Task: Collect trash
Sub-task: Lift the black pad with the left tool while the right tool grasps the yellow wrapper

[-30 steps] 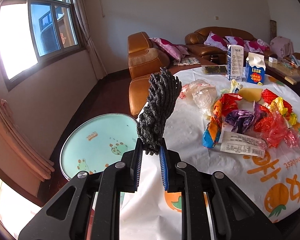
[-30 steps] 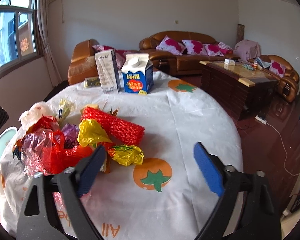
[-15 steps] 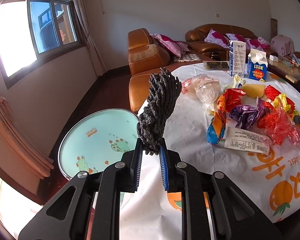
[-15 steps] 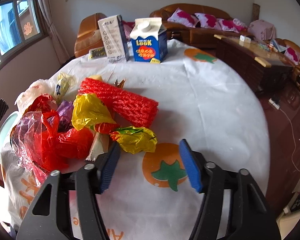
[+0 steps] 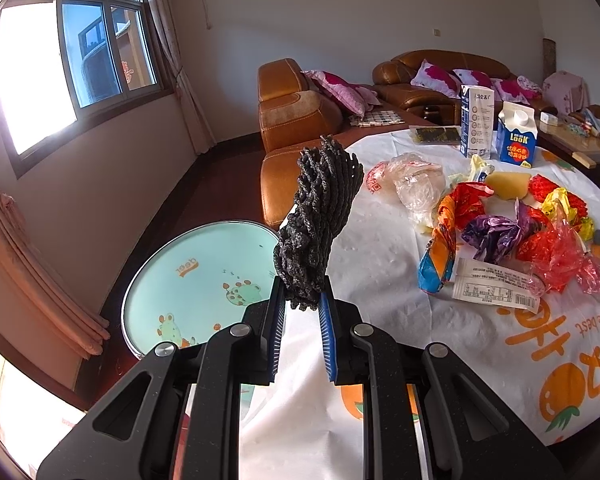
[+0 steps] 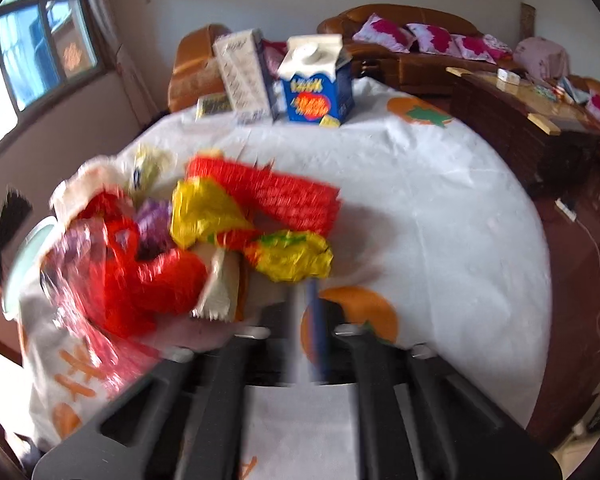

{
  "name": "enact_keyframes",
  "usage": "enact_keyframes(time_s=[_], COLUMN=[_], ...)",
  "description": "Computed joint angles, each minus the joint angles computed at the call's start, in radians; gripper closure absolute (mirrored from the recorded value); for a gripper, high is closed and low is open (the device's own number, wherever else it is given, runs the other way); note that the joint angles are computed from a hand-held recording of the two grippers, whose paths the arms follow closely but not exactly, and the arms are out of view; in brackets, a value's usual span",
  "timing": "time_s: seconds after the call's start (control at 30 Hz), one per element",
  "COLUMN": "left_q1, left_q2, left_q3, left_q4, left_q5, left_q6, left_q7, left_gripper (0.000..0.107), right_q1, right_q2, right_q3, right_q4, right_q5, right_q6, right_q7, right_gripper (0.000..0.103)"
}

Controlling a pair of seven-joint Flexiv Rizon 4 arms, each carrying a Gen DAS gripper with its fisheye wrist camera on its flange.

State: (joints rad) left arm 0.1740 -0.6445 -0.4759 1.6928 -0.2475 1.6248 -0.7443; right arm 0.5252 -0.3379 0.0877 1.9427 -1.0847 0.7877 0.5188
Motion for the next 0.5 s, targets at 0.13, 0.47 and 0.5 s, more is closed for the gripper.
enact_keyframes(time_s=[0.13, 0.47, 0.5], left_q1=[-0.008, -0.025, -0.024], left_q2=[0.000, -0.003, -0.003], left_q3=[0.009, 0.035, 0.035], left_q4=[0.001, -0.014, -0.014], left_q5=[0.001, -0.006, -0.006], left_q6=[-0.007, -0.011, -0.009], left_q7=[0.000, -0.004, -0.003], left_gripper=[0.090, 0.090, 0.090], right_q1=[-0.005, -0.020, -0.013], right_q2=[-0.003, -0.033, -0.017], right_q3=[-0.004, -0.038, -0.044], right_q4=[-0.022, -0.013, 0.001], right_q5=[0.003, 0.041, 0.013], right_q6=[-0.023, 0.135, 0.130], right_q7=[-0.036, -0.119, -0.083], right_gripper=[0.042, 0.066, 0.066])
